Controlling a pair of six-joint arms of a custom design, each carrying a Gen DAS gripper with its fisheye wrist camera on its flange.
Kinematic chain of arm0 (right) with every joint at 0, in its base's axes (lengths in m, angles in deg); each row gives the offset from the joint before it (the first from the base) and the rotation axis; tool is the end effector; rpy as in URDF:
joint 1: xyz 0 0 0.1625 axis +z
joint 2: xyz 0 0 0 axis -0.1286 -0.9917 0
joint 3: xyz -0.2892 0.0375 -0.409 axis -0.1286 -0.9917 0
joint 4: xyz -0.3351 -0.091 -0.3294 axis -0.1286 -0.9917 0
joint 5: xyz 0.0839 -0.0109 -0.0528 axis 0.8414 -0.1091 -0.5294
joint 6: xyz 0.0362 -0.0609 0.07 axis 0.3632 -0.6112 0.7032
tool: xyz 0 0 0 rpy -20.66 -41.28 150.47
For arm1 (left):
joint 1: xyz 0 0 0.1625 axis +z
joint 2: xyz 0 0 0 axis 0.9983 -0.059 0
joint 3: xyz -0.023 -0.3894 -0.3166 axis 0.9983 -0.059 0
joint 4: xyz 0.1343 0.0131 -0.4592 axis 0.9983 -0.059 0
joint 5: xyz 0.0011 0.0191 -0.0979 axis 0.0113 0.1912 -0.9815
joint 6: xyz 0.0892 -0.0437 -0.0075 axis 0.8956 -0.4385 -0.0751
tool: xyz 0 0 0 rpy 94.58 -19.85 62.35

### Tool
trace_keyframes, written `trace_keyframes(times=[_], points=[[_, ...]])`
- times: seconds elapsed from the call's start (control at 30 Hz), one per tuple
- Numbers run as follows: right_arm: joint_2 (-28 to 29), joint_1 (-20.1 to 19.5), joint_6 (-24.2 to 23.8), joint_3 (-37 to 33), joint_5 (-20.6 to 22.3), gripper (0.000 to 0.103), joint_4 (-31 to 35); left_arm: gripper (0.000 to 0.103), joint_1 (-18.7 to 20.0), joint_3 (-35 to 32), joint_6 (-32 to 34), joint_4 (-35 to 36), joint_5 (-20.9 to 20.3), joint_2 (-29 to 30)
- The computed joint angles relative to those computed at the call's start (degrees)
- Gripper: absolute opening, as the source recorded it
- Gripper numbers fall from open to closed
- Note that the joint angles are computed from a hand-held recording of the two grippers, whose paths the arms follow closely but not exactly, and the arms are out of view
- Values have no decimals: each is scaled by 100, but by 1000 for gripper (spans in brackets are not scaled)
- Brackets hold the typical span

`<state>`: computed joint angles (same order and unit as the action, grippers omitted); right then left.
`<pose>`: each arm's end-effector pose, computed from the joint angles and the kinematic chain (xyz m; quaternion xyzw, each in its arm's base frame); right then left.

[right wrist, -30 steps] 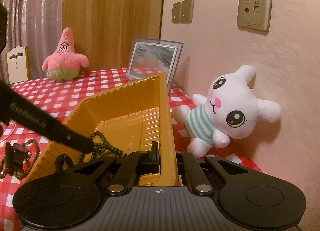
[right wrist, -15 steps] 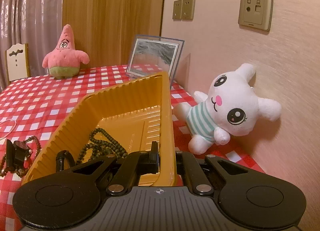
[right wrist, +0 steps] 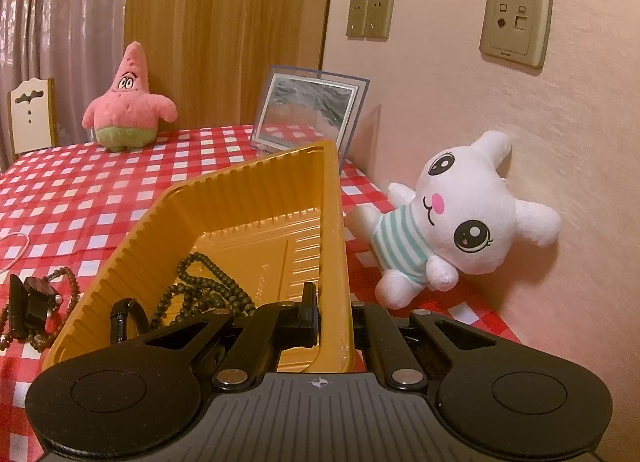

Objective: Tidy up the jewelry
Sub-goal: 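Grasp a black clip from the pile with the left gripper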

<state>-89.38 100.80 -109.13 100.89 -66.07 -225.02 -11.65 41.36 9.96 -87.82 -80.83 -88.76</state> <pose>0.1267 -0.7726 0.1187 0.1541 -0.8076 0.4235 0.3804 -0.0219 -0.8004 0.2057 0.1961 0.9007 -0.2713 0.2768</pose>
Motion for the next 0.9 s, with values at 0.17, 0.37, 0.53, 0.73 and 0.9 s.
trace_keyframes(times=[0.17, 0.37, 0.53, 0.73, 0.9], points=[[15, 22, 31, 8, -78, 4, -29, 27, 24, -225, 68, 12, -53, 242], [22, 33, 36, 17, -102, 4, -42, 27, 66, -558, -119, 89, -13, 498], [18, 37, 36, 22, -109, 4, -41, 27, 116, -806, -338, 271, -29, 650], [17, 38, 41, 22, -109, 4, -37, 27, 185, -1072, -762, 511, -136, 768], [19, 36, 38, 19, -108, 4, -38, 27, 211, -1201, -912, 603, -148, 847]])
